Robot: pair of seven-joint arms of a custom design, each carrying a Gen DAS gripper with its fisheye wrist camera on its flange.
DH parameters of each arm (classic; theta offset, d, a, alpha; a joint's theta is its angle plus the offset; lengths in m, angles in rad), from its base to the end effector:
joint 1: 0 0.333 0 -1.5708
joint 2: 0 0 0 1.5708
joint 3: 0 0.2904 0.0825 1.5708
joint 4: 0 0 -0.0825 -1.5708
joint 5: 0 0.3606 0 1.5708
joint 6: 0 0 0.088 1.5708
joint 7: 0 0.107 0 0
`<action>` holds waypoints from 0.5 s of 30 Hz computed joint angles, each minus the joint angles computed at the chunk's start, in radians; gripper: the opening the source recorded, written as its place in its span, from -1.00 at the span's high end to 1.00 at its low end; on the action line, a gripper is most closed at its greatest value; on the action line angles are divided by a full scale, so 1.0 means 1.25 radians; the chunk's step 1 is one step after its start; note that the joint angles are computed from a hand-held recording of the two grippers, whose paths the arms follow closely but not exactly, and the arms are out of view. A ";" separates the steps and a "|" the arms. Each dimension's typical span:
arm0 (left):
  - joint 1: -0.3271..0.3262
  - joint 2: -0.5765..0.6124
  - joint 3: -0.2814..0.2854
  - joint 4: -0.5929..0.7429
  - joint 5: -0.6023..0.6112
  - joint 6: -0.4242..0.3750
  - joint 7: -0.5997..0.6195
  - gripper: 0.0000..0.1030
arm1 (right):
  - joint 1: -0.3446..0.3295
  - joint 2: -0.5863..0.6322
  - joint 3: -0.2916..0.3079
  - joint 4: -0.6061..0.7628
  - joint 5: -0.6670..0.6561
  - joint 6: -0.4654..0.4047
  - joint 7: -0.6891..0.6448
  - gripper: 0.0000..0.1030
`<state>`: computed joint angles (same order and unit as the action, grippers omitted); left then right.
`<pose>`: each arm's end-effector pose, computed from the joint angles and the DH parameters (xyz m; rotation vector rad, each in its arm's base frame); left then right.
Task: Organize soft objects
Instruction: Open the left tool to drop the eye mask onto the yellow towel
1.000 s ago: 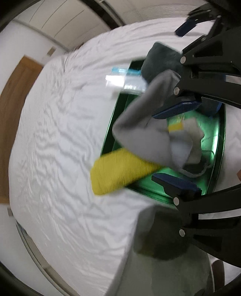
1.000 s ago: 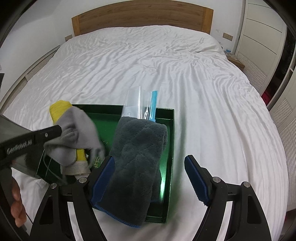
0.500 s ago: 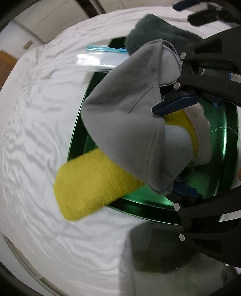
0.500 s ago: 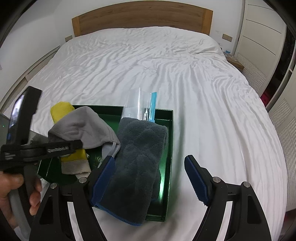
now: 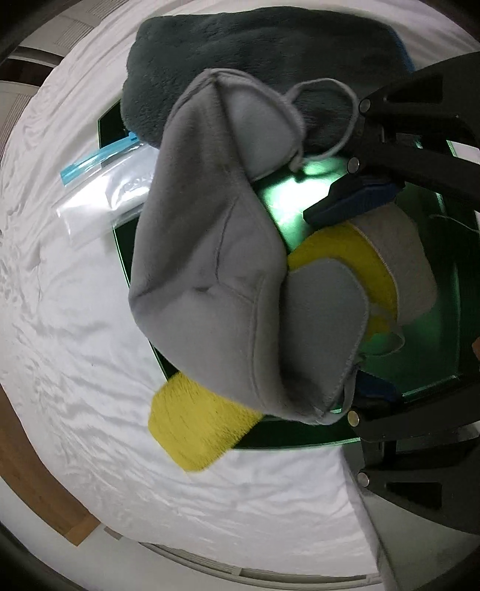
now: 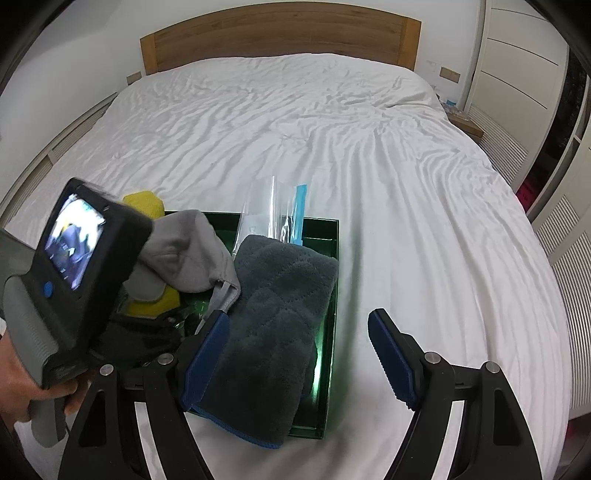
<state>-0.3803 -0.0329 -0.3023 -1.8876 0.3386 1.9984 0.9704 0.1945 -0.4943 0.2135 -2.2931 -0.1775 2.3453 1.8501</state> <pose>0.4352 -0.3299 0.5135 -1.7666 2.1657 -0.1297 0.3980 0.1840 0.5760 -2.1115 1.6892 -0.6438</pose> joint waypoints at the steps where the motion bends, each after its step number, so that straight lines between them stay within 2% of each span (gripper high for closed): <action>1: -0.001 -0.005 -0.001 -0.003 0.005 -0.004 -0.003 -0.33 | 0.000 -0.002 0.001 -0.001 0.000 0.000 0.001 -0.51; 8: -0.015 -0.064 -0.022 -0.029 0.077 -0.045 -0.033 -0.33 | 0.004 -0.009 0.008 0.000 -0.004 -0.010 0.012 -0.51; 15: -0.024 -0.154 -0.021 -0.078 0.017 0.000 -0.041 -0.33 | 0.009 -0.012 0.021 0.013 -0.017 -0.034 0.021 -0.51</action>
<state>-0.4099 -0.2250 -0.3284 -1.9853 0.3598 1.9988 0.9186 0.2053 -0.5097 0.2393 -2.2771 -0.1985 2.3030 1.8758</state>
